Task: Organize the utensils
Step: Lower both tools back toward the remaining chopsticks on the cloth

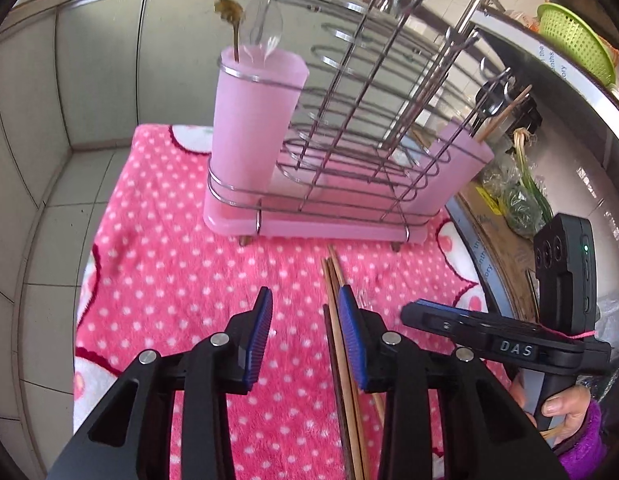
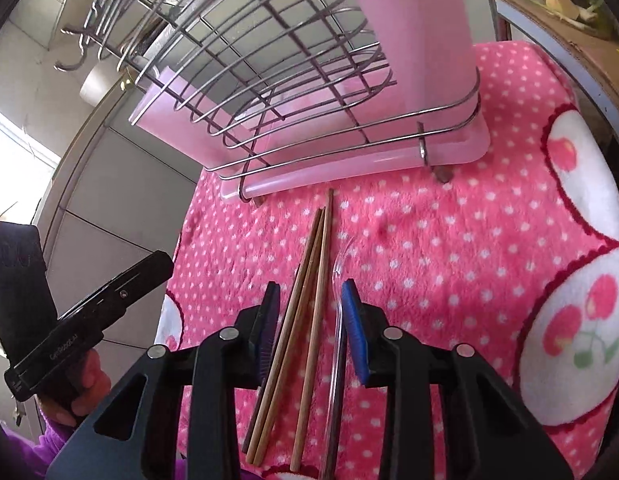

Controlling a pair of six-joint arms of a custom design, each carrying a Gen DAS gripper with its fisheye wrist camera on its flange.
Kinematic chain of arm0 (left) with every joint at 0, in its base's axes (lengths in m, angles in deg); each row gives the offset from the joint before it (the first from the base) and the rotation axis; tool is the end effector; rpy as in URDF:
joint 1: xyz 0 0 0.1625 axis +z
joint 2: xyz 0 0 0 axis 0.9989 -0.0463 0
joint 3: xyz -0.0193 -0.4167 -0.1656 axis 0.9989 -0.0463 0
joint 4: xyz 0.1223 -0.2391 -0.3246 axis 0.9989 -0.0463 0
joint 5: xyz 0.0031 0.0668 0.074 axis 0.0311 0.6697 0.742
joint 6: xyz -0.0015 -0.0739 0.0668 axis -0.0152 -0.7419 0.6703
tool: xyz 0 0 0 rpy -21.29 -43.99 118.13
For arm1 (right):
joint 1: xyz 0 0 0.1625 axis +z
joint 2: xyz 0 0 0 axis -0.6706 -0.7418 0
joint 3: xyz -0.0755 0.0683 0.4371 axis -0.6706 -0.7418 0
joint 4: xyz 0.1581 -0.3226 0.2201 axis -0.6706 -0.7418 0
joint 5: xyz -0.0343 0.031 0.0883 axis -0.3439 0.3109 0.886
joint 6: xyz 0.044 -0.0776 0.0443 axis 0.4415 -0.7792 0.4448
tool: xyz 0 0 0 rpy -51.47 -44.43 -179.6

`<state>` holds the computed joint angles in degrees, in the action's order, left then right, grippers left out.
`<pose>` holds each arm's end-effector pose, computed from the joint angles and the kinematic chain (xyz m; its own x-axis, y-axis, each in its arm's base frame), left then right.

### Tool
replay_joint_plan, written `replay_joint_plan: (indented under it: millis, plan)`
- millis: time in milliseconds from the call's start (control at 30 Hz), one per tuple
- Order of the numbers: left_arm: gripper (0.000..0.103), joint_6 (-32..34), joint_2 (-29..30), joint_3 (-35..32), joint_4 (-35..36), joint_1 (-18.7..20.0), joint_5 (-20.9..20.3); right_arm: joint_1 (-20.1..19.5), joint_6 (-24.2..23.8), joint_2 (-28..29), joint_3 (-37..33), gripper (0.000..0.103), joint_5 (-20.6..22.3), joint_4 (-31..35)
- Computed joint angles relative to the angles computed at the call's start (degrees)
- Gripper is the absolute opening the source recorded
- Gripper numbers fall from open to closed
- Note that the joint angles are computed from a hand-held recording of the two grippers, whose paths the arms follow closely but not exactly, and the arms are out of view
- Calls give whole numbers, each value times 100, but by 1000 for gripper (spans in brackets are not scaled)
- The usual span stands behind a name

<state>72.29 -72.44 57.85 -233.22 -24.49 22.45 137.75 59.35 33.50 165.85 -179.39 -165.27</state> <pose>-0.1727 -0.7162 0.2030 -0.8466 0.3534 -0.3979 0.4877 0.8145 -0.3143 0.1746 -0.6874 0.1154 -0.9697 0.0268 0.2430 -0.0941 0.8765 -0.4722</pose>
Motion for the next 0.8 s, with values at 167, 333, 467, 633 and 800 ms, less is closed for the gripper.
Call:
replay_joint_plan:
  millis: [167, 333, 467, 633, 800]
  plan:
    - [31, -271, 174, -260, 612, 118, -140, 30, -37, 351, -368, 33, -357, 155]
    - [30, -313, 351, -437, 880, 144, -132, -27, -85, 499, -482, 5, -497, 195]
    - [29, -356, 542, -710, 1157, 159, -170, -85, -14, 406, -334, 3, -431, -158]
    - [19, -614, 939, -1300, 1783, 203, -283, -206, 133, 158, -83, 3, -288, -468]
    - [17, -697, 1307, -1749, 2186, 159, -49, -335, 225, -22, 102, 3, -142, -566]
